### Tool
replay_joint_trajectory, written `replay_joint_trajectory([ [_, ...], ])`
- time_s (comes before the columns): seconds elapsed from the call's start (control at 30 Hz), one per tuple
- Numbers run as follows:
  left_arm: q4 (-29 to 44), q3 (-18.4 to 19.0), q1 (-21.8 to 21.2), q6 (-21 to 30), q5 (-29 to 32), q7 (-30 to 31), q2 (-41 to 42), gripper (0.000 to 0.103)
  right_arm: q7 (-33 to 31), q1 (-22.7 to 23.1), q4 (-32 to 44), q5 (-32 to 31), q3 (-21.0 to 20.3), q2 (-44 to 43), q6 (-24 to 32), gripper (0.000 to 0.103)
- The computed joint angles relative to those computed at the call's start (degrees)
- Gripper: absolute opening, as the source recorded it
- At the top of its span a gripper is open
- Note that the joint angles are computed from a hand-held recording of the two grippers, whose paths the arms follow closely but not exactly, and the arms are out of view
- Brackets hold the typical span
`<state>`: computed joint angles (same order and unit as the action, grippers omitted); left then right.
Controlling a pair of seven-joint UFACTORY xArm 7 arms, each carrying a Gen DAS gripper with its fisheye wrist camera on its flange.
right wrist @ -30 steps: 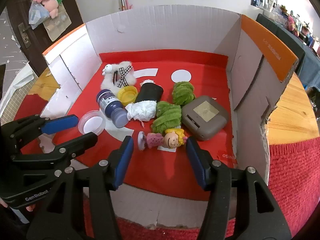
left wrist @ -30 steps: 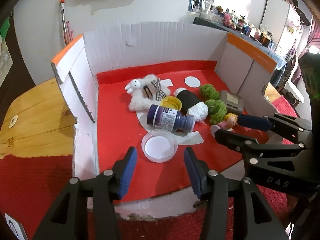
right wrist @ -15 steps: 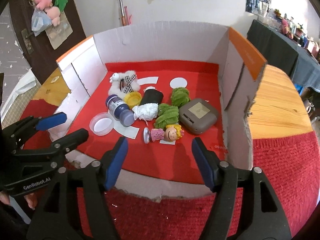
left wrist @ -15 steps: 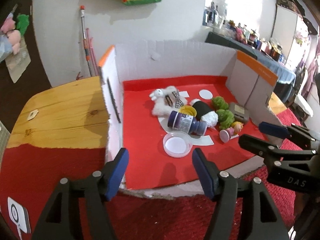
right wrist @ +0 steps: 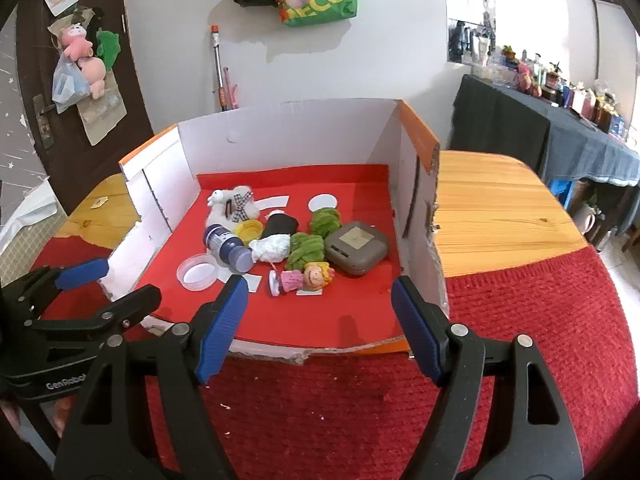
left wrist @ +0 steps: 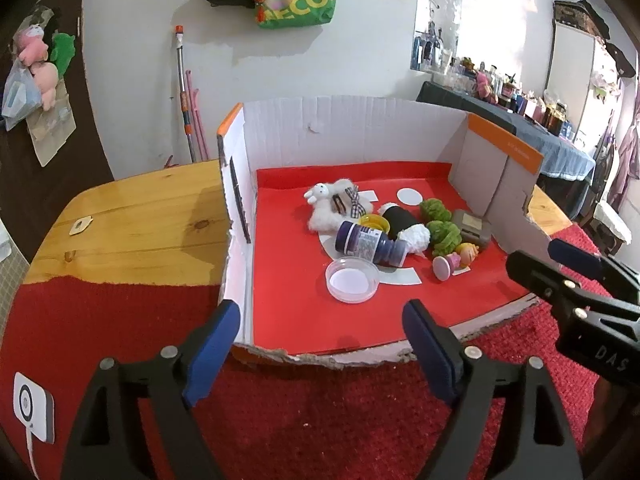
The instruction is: Organize objects
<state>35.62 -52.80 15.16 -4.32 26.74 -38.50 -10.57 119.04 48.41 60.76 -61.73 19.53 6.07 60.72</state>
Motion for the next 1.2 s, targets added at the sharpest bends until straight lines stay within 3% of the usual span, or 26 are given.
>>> replay_joint_trajectory([
  [0.37,-2.9,-1.6,0.2,-3.0,-6.9,4.1,-2.6,0.097,2.4,2.5,1.3,-2.0,-0.3,2.4,3.6,0.074],
  [0.57,-3.4,-5.9,3.9,-4.0,-11.2,6.8,-3.1,0.101,2.5,2.7,1.4,-2.4,-0.4,2.6,3.9,0.074],
  [1.2,-3.6,-4.8,2.3,-3.8,-15.7,10.7,-0.1,0.103,3.0,2.8,1.3,-2.9,-0.8,2.9,2.8,0.076],
])
